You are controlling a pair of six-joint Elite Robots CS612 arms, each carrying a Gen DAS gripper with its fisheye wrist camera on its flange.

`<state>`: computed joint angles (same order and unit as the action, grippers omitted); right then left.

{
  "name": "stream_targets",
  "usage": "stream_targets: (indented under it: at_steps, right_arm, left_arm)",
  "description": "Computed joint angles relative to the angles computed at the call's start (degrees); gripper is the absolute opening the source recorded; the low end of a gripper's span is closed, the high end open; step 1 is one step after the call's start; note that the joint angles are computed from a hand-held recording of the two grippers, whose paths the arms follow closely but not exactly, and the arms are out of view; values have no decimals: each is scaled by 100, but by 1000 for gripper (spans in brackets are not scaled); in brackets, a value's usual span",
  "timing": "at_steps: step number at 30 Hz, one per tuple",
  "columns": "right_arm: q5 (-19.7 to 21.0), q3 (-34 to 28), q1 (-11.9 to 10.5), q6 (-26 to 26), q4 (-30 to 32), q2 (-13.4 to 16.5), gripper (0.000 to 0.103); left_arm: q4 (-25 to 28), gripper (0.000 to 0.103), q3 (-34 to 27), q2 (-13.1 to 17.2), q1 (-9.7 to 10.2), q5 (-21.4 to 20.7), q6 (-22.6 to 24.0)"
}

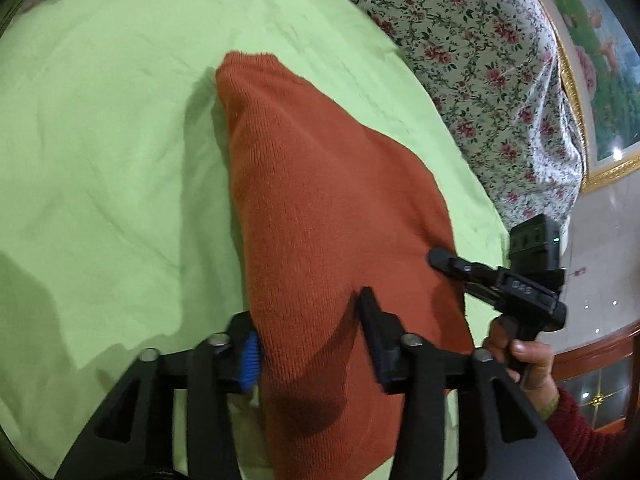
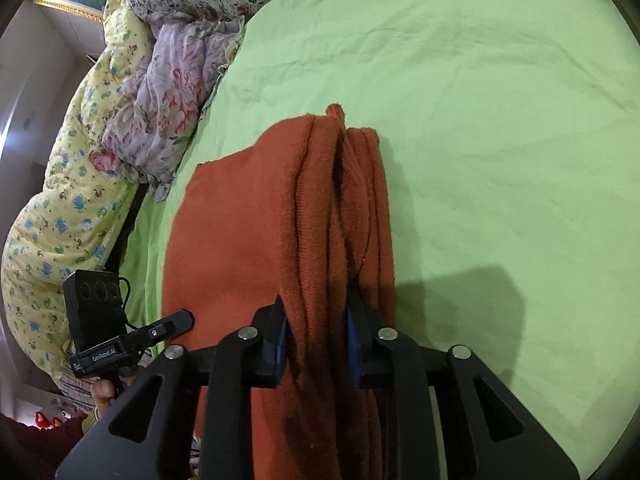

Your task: Fold small clothes

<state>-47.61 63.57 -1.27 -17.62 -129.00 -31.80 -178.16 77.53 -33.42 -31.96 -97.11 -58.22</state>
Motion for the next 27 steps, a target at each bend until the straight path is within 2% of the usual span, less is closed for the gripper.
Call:
stream_targets:
  at_steps: [3, 5, 6, 8, 9, 10, 11, 13, 15, 17, 20, 23, 24, 27]
  right_arm:
    - [-226, 29, 27, 68, -248, -68, 34]
    - [-168, -51, 33, 227, -390, -40, 36]
    - [-144, -91, 40, 292, -422, -20, 39]
    - [-83, -278, 65, 434, -433, 86, 41]
    - [-86, -409, 86, 485, -402, 164, 41]
    - [-84, -504, 104, 492, -334, 218, 31]
    - [-97, -611, 123, 466, -225, 273, 15]
    - [-193, -737, 159, 503, -262, 334, 13]
    - [-96, -721, 160, 588, -535, 342, 13]
    - [-258, -732, 188, 565, -644, 356, 13]
    - [-573, -861, 208, 532, -443, 474, 13]
    - [-314, -867, 139, 646, -343, 489, 16]
    - [-274, -781, 115, 645, -370, 418, 20]
    - [-286, -424, 55, 493, -572, 161, 24]
  left_arm:
    - [63, 67, 11, -50, 52, 280, -7]
    - [1, 68, -4, -46, 115, 376, -128]
    - [-2, 72, -58, -13, 157, 376, -219]
    - [127, 72, -206, 76, 232, 319, -342]
    - [339, 65, -317, 119, 257, 338, -389]
    - [378, 57, -366, 150, 275, 336, -368]
    - [335, 40, -431, 190, 288, 329, -277]
    - [567, 37, -468, 151, 258, 602, -58]
    - [884, 33, -569, 144, 217, 866, 100]
    - [1051, 33, -631, 173, 202, 959, 105]
    - [1255, 36, -664, 184, 188, 983, 61]
    - [1192, 40, -546, 78, 177, 919, 115]
    - [1214, 46, -477, 14, 159, 913, 159]
    - [1041, 52, -160, -194, 73, 778, 273]
